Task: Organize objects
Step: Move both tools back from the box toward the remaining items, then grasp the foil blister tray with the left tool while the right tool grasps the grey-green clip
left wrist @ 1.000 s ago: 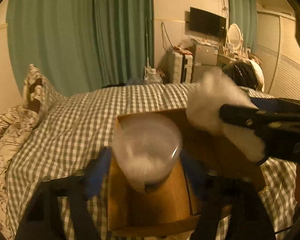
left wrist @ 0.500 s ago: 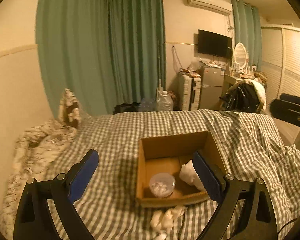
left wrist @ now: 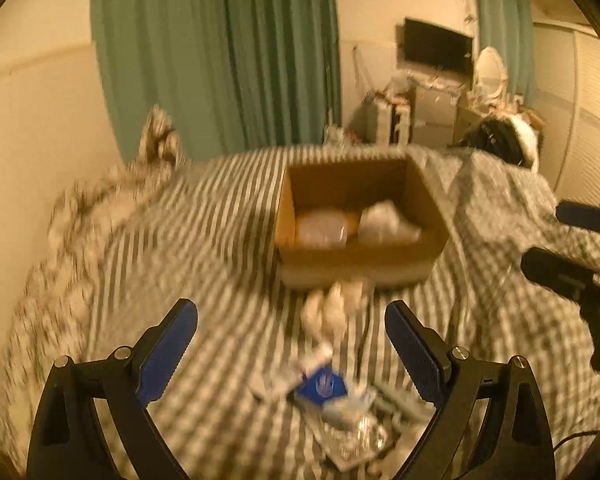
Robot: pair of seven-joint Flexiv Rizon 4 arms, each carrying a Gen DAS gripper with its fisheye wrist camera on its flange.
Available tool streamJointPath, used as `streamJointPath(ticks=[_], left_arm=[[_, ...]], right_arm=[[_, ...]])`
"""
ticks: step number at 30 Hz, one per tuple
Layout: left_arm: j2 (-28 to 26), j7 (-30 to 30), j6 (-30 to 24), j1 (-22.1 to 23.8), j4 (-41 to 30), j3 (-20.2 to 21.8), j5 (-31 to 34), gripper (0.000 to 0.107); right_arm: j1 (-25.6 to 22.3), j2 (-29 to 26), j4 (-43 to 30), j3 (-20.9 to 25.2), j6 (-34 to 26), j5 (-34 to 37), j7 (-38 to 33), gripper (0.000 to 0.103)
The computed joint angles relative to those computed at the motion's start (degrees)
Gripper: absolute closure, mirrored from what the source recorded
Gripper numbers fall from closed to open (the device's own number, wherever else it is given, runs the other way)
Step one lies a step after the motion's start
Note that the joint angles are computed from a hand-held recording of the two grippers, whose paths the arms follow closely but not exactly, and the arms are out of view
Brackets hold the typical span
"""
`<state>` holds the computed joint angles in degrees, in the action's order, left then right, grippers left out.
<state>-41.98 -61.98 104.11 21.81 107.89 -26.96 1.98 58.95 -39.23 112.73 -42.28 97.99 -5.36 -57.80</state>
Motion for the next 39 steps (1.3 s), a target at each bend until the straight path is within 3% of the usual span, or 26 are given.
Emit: streamJointPath(ticks=[3,7,9,11,15,19,26,31,36,39], left_arm=[[-0.99,-0.99,0.38,-4.91,1.14,6.67,-1.58,0.009],[-2.53,-0.27,-4.23,-8.81,1.47,11.43,-3.7,0.01],[-3.34,1.08,-6.65,-9.45,1.85,11.85,-4.33,0.01],[-4.2,2.54,-6.29,-10.63,2.34,12.65,-4.39,0.01],[-5.77,2.79,-7.38,-18.66,-0.12,20.36,-6.73,0.01],[-6.37,4.21,-10.66,-15.8,-0.86,15.81,-8.27,0.01],[-7.68,6.7,-16.76,-16.05,-3.25,14.4,-11.58,0.01],[-7.62,7.75,-17.0,-16.37,-2.73,14.55,-12.92,0.009],[-6.25,10.82,-13.76,-11.64,1.42,9.58,-12.24,0.033],[-5.06,12.86,-12.8,-8.13,3.96,6.27,-11.47,0.036]], right_arm=[[-2.2,-1.55,0.69,3.55,-1.01,-0.24,0.42,0.017],[-6.66,-2.77,-0.22,8.91,-2.49,-1.49,2.13,0.017],[-8.47,-3.34,-0.59,10.88,-2.76,-2.07,3.25,0.017],[-9.25,-3.62,-0.8,11.53,-2.84,-2.84,4.08,0.017],[-10.41,-3.89,-0.71,12.75,-2.42,-3.74,5.1,0.017],[-10.69,-4.06,-0.56,13.04,-2.2,-4.05,5.82,0.017],[-10.01,-3.98,0.15,12.51,-2.33,-4.12,6.98,0.017],[-8.16,-3.81,0.97,10.88,-2.82,-4.25,8.15,0.017],[-4.7,-3.52,2.87,7.95,-2.25,-3.81,8.47,0.017],[-3.62,-3.41,3.35,6.98,-2.31,-3.37,8.47,0.017]])
